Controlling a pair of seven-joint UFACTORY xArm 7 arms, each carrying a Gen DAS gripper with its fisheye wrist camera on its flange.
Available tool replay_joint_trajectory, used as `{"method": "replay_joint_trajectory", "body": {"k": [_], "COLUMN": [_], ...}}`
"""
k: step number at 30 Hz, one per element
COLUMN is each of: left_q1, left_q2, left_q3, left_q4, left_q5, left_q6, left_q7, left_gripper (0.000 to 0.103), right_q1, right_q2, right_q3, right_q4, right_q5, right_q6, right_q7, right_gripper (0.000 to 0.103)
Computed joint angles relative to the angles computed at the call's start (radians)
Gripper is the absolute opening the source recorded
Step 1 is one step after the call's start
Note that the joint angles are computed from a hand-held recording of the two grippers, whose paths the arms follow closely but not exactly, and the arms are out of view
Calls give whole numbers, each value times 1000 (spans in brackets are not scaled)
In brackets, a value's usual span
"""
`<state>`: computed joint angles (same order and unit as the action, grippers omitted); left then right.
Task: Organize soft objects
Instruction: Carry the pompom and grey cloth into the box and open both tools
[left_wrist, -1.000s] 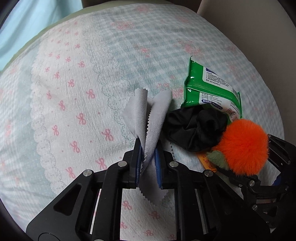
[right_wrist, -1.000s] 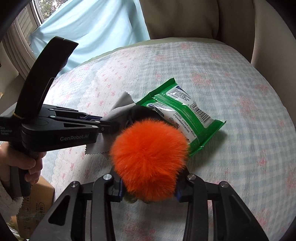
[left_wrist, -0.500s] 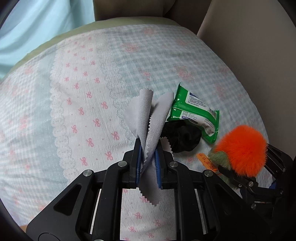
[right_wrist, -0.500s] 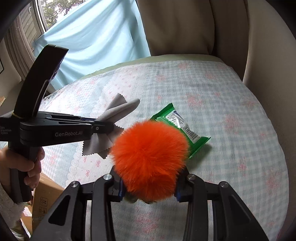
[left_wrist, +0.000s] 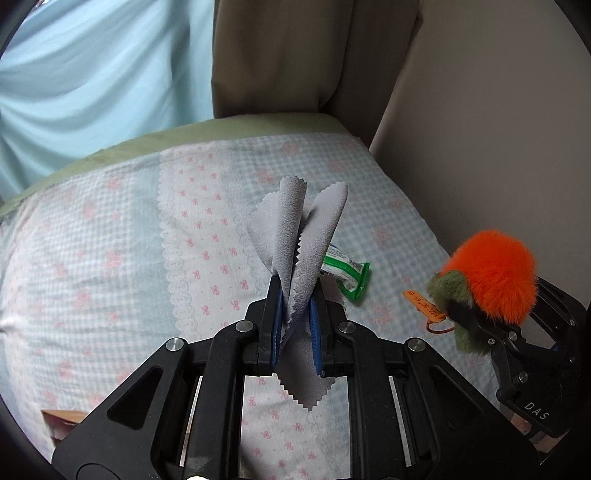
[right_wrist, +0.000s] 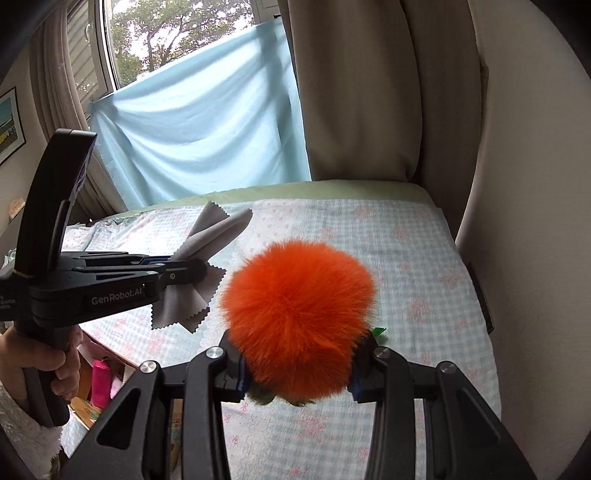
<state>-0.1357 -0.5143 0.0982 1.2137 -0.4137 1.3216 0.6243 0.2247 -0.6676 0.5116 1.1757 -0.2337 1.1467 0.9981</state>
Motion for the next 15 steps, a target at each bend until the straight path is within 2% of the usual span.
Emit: {"method": "replay_joint_trajectory", "body": {"k": [6, 9, 13, 15], "left_q1": [30, 52, 86, 105], "left_q2": [-40, -43, -19, -1], "left_q3": [77, 123, 214, 261], "left_q4": [149, 222, 324, 368], "left_q5": [-8, 6, 19, 28], "left_q6": [109, 159, 245, 280], "left_q7": [-26, -27, -10, 18], "left_gripper": [11, 11, 12, 12], "right_q1": [-51, -66, -75, -52], "right_q2": [155, 265, 459, 601], "right_q3": [113, 204, 394, 531], "right_q4": [323, 477, 672, 775], "right_q5": [-55, -108, -258, -405], "right_q6": [150, 208, 286, 353], "right_q7": [-20, 8, 87, 157], "right_gripper": [36, 36, 36, 36]}}
